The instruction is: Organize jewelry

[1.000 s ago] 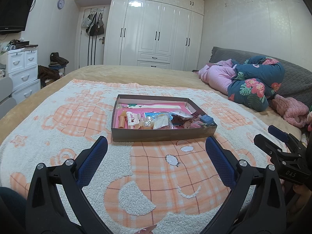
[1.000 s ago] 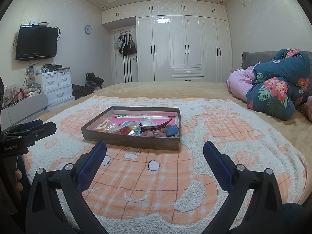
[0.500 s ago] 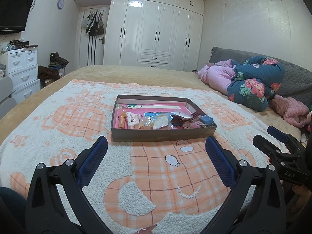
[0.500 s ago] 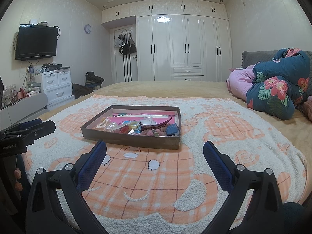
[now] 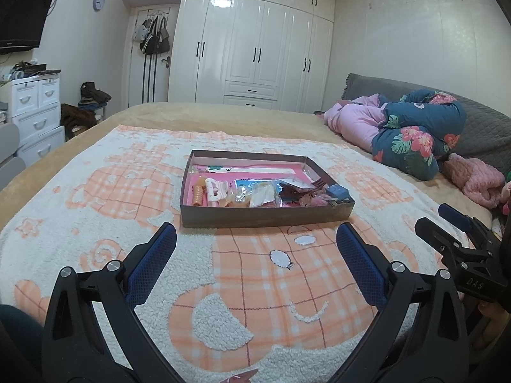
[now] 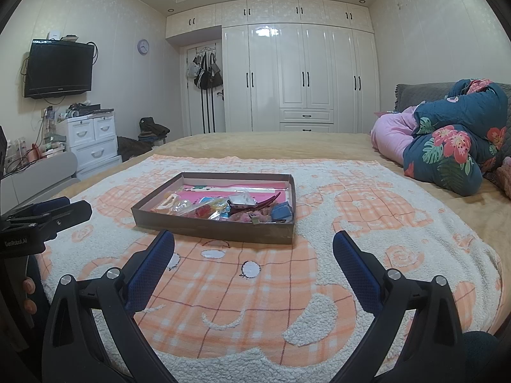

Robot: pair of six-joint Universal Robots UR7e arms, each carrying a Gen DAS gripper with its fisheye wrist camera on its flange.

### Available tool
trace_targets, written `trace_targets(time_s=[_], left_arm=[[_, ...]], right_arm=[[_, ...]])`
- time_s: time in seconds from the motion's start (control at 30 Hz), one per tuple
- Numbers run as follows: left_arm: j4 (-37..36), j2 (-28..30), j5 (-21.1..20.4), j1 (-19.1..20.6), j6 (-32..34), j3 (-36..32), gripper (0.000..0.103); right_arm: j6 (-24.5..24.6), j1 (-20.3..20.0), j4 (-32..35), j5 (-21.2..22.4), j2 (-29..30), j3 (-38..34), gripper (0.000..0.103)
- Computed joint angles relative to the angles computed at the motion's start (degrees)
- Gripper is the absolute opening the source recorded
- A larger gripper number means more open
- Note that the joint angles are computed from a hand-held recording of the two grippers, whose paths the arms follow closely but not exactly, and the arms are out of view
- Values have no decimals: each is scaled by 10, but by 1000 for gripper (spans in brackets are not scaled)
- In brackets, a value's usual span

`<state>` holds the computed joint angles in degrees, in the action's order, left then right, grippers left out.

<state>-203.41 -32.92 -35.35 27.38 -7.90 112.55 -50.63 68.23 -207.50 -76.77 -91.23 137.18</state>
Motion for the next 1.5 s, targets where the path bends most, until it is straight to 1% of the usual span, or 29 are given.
trace_targets(time_s=[0.03,0.1,0.17,0.27,0.33,0.5,0.53,0.67,0.83,0.9,0.93,0.97,1.0,1.03,1.1,1.13,1.17,1.2,1.23,1.27,1.3,1.33,1.37,1.4,1.43,1.47,1.5], left_arm=[[0,0,-2,1,1,0,92],[1,0,0,0,-1,0,92],[3,0,-1,1,-3,0,92],[5,1,0,0,-6,0,92],[6,2,-1,0,-8,0,92],[19,0,-3,1,-17,0,92],[18,0,-4,1,-17,1,92],[6,1,-11,-1,-10,3,92],[-1,4,-5,-3,-2,-1,92],[4,3,4,1,-8,-6,92],[14,1,10,6,-16,-11,92],[41,-3,25,13,-31,-19,92],[70,-9,34,24,-45,-28,92],[122,-21,39,40,-73,-42,92],[217,-37,53,67,-105,-71,92],[253,-41,62,81,-113,-89,92],[306,-45,71,103,-124,-116,92],[334,-45,81,119,-131,-137,92],[342,-37,96,143,-120,-169,92],[373,-33,104,164,-125,-197,92],[423,-27,129,183,-149,-226,92],[451,-24,142,194,-164,-243,92],[486,-19,148,216,-176,-269,92],[530,-12,170,235,-203,-291,92],[566,-10,181,243,-228,-303,92],[626,-7,196,258,-266,-317,92],[686,-9,188,276,-303,-326,93]], right_arm=[[-1,-3,3,5,-1,0,97],[-1,0,3,-2,1,-3,97],[1,-2,-2,3,2,-1,97],[-2,0,2,-2,2,-4,97],[4,1,-8,-6,7,-4,97],[-2,0,-6,-4,7,-4,97],[3,2,-10,-9,9,-4,97],[2,-1,-14,-3,9,-2,97],[13,1,-21,-14,15,-7,97],[35,-1,-5,-18,15,-18,97],[52,2,10,-33,20,-37,97],[64,10,24,-66,30,-62,97],[76,16,31,-90,39,-81,97],[85,24,34,-132,63,-120,97],[102,37,63,-216,112,-212,97],[115,44,94,-258,133,-257,97],[127,43,136,-294,162,-317,97],[137,48,172,-337,187,-367,97],[144,42,194,-356,221,-427,97],[146,42,206,-397,258,-487,97],[145,46,223,-433,280,-526,97],[158,41,261,-459,309,-582,97],[187,38,319,-478,321,-617,97],[230,29,377,-509,344,-658,97],[254,23,412,-516,354,-676,98],[261,20,422,-504,348,-674,99],[258,20,408,-495,342,-664,98]])
